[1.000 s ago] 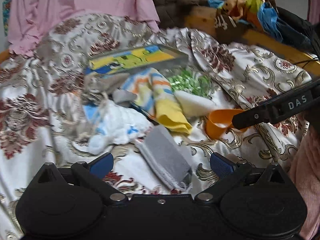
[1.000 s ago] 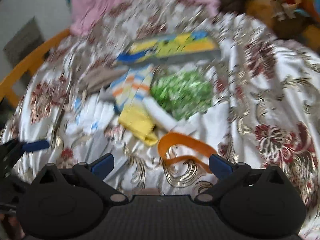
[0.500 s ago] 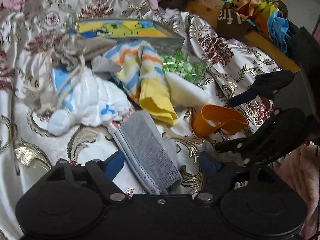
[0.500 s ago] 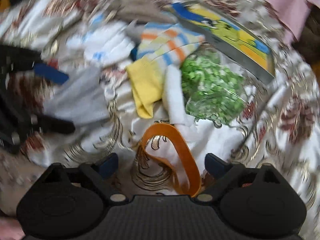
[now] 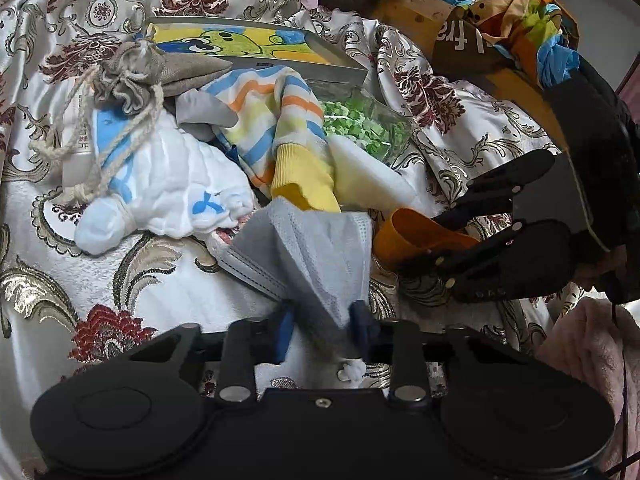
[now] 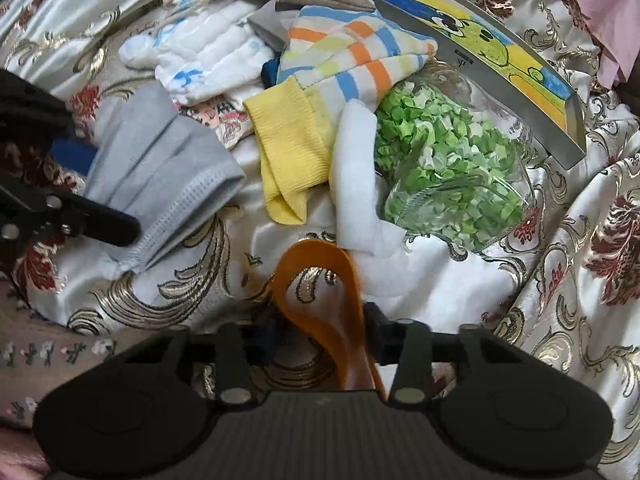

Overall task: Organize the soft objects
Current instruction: 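Lower the left gripper onto the grey face mask and close it, then carry the grey mask with the left gripper into the picture tray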

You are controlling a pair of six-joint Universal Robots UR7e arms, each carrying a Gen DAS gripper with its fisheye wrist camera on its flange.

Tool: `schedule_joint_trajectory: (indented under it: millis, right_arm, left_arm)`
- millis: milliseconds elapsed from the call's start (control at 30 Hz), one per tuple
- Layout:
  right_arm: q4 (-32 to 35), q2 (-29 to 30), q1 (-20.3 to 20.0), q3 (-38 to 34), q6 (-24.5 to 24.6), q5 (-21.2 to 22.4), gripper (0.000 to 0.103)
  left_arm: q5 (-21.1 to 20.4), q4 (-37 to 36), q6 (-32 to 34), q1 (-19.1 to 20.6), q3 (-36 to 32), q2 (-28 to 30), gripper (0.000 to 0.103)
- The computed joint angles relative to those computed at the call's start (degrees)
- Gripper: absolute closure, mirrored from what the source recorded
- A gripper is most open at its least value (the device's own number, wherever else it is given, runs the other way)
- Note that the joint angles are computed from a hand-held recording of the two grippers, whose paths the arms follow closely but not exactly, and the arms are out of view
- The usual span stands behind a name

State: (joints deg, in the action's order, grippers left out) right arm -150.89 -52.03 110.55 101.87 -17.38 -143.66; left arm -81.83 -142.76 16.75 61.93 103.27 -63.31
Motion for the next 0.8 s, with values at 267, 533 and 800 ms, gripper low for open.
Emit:
schedule_joint_trajectory:
  millis: [267,533,800]
  right_arm:
    - [-3.02,-0.94,1.46,1.69,0.20,0.31,0.089]
    - [-6.72,-4.22,2.48,3.90,3.45,7.34,0.092]
    - [-15.84,-6.96,3.29,5.21,5.13,16.44,0.092]
  left_arm:
    - [-1.23,-3.80,0.82,0.04,1.98,-1.31,0.089]
    - [-4.16,-7.45,-0.13,-0.02,2.35,-2.20,0.093]
    - [-5.60,-10.11,-2.64,0.12,-0.26,-2.37,0.093]
